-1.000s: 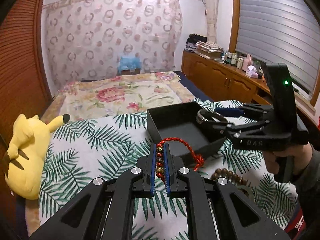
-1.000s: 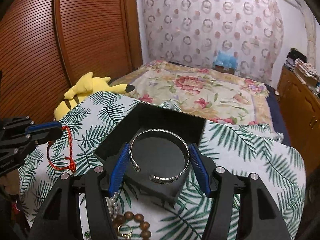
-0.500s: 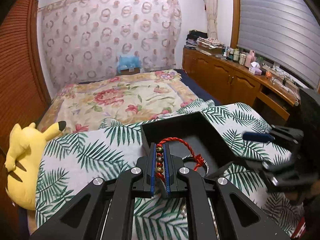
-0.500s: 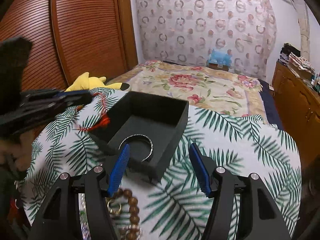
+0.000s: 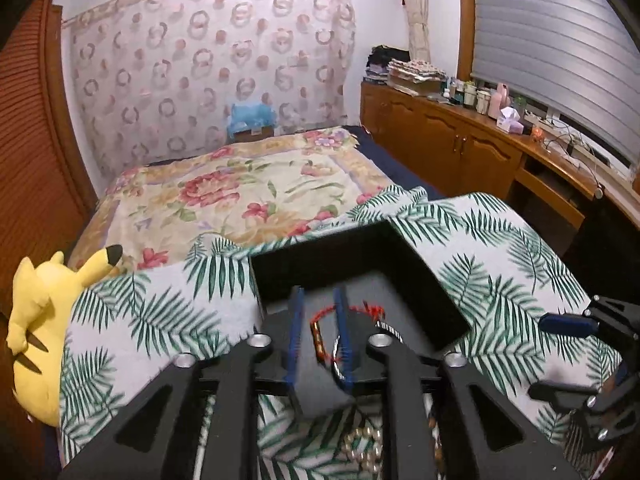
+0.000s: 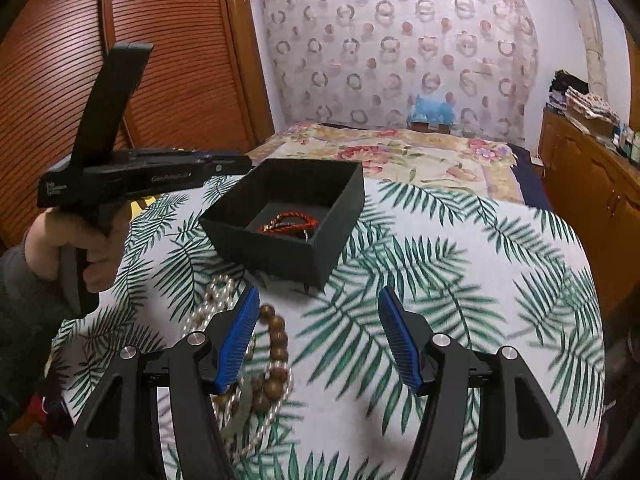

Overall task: Organize jewelry
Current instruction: 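Lower the silver bangle into the box with the right tool while the left drops the bracelet, then grasp a silver hairpin with the left tool while the right tool grasps a pearl strand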

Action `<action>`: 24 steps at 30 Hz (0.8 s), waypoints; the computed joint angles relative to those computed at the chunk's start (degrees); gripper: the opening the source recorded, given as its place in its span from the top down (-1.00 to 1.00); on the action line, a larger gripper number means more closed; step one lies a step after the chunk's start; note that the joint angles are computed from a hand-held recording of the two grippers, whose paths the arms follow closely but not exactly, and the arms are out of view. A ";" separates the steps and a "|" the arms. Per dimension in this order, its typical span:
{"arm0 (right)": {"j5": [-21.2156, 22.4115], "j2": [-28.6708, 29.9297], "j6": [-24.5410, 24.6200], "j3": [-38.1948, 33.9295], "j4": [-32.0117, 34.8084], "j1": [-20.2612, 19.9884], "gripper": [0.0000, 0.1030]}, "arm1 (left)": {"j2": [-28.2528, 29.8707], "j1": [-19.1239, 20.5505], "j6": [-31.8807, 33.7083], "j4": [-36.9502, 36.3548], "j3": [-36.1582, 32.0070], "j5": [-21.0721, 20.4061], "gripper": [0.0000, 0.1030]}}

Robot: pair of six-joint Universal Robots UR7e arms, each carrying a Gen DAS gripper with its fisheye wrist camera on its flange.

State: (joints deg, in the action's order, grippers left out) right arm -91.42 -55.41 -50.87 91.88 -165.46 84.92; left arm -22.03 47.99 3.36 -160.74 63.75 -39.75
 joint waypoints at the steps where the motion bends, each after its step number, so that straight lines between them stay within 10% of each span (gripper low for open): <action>1: 0.27 -0.74 -0.06 1.19 -0.37 -0.37 -0.25 | -0.84 -0.17 -0.73 -0.58 1.86 -0.28 0.50; 24: -4.29 -7.41 -5.92 15.08 -3.45 -1.71 0.09 | -12.60 -4.78 -13.29 -8.60 30.51 -2.67 0.11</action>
State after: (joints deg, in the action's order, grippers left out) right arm -95.71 -62.82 -56.79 106.97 -168.91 83.21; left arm -34.63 43.22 -9.93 -169.33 94.27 -42.42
